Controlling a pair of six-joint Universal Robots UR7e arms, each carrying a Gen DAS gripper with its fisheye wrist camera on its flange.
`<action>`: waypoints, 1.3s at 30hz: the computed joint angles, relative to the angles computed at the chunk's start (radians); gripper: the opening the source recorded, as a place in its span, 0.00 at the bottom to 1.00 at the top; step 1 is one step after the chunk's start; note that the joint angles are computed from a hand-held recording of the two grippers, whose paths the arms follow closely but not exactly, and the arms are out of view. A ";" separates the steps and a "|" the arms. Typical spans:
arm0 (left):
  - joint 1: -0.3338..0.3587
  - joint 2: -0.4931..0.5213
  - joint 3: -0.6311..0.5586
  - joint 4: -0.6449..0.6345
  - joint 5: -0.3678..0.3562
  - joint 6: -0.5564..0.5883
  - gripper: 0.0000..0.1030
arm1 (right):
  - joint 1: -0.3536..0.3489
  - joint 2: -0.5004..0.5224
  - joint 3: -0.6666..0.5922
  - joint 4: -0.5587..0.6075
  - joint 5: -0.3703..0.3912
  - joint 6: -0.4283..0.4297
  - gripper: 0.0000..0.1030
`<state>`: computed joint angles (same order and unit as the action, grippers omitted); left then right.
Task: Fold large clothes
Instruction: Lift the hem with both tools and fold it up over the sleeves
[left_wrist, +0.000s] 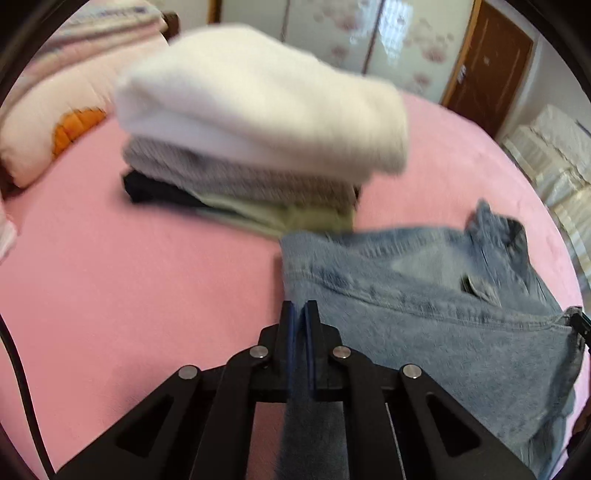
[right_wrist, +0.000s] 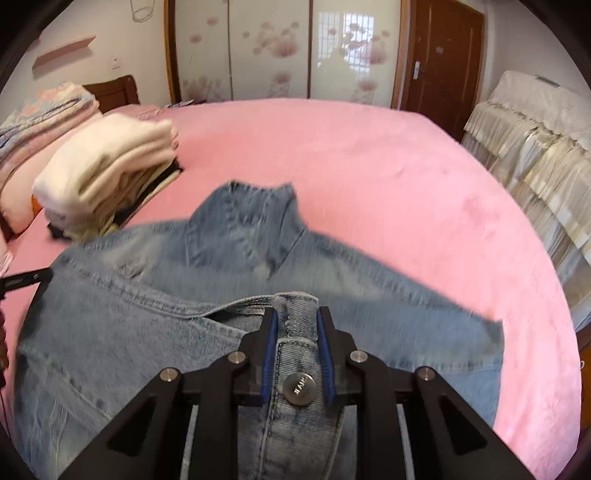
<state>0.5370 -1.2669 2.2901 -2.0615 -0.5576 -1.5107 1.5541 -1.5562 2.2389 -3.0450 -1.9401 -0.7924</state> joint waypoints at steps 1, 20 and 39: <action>-0.008 0.002 -0.013 0.077 0.037 -0.072 0.00 | 0.004 0.026 -0.005 -0.045 -0.008 -0.008 0.20; 0.031 0.049 0.020 -0.088 -0.030 0.020 0.02 | 0.152 -0.097 0.023 -0.135 0.214 -0.074 0.20; -0.026 0.092 -0.068 -0.011 -0.106 -0.001 0.14 | -0.065 -0.054 -0.113 0.270 0.094 0.294 0.25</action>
